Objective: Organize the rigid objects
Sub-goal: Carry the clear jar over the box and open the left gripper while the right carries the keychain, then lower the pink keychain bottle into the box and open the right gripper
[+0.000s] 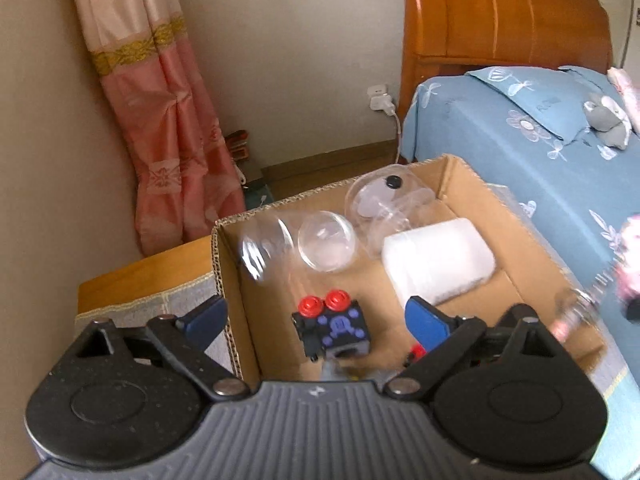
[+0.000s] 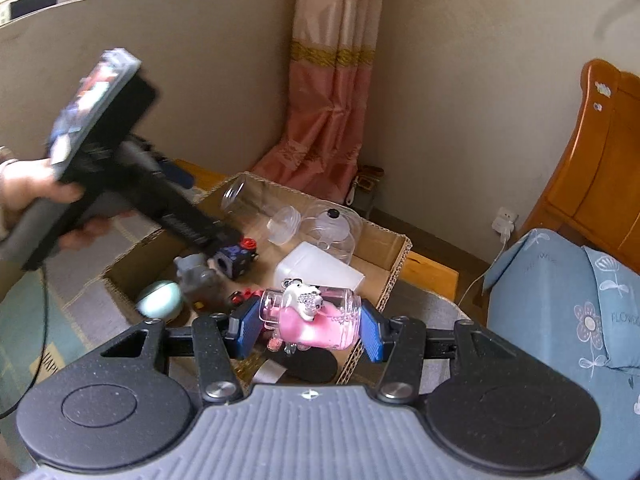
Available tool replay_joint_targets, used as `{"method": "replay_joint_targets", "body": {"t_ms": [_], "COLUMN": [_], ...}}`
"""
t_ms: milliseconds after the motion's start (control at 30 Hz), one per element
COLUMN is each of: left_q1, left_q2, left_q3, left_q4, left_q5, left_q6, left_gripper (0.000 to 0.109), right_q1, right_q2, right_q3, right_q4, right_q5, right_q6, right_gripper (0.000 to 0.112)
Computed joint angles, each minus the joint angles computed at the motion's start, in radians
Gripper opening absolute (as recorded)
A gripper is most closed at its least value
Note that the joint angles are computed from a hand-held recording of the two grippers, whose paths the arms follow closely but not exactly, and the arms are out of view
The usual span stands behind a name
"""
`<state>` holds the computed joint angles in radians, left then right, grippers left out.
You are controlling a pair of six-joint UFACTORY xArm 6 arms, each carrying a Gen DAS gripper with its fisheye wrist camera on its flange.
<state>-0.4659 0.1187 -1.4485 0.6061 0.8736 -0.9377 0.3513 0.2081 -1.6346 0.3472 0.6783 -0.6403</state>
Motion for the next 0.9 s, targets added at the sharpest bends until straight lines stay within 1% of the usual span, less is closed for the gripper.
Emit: {"method": "replay_joint_targets", "body": {"t_ms": [100, 233, 433, 600, 833, 900], "left_q1": [-0.019, -0.053, -0.12, -0.196, -0.269, -0.29], "left_q2": [-0.045, -0.108, -0.222, -0.28, -0.329, -0.335], "left_q3": [0.043, 0.102, 0.219, 0.295, 0.377, 0.389], "left_q4": [0.033, 0.075, 0.175, 0.288, 0.329, 0.34], "left_q5": [-0.014, -0.018, -0.019, 0.059, 0.131, 0.168], "left_q6": [-0.033, -0.075, -0.198, -0.338, -0.514, -0.557], "left_gripper": [0.096, 0.097, 0.099, 0.099, 0.099, 0.099], "right_q1": [0.0, 0.007, 0.019, 0.025, 0.033, 0.035], "right_q2": [0.033, 0.076, 0.128, 0.165, 0.22, 0.236], "right_q3": [-0.039, -0.082, -0.126, -0.168, -0.23, -0.25], "right_q4": [-0.013, -0.068, -0.134, -0.163, -0.212, -0.234], "right_q5": [0.015, 0.029, 0.045, 0.066, 0.101, 0.112], "right_q6": [0.028, 0.086, 0.169, 0.217, 0.291, 0.321], "right_gripper": [0.056, 0.056, 0.056, 0.056, 0.056, 0.056]}}
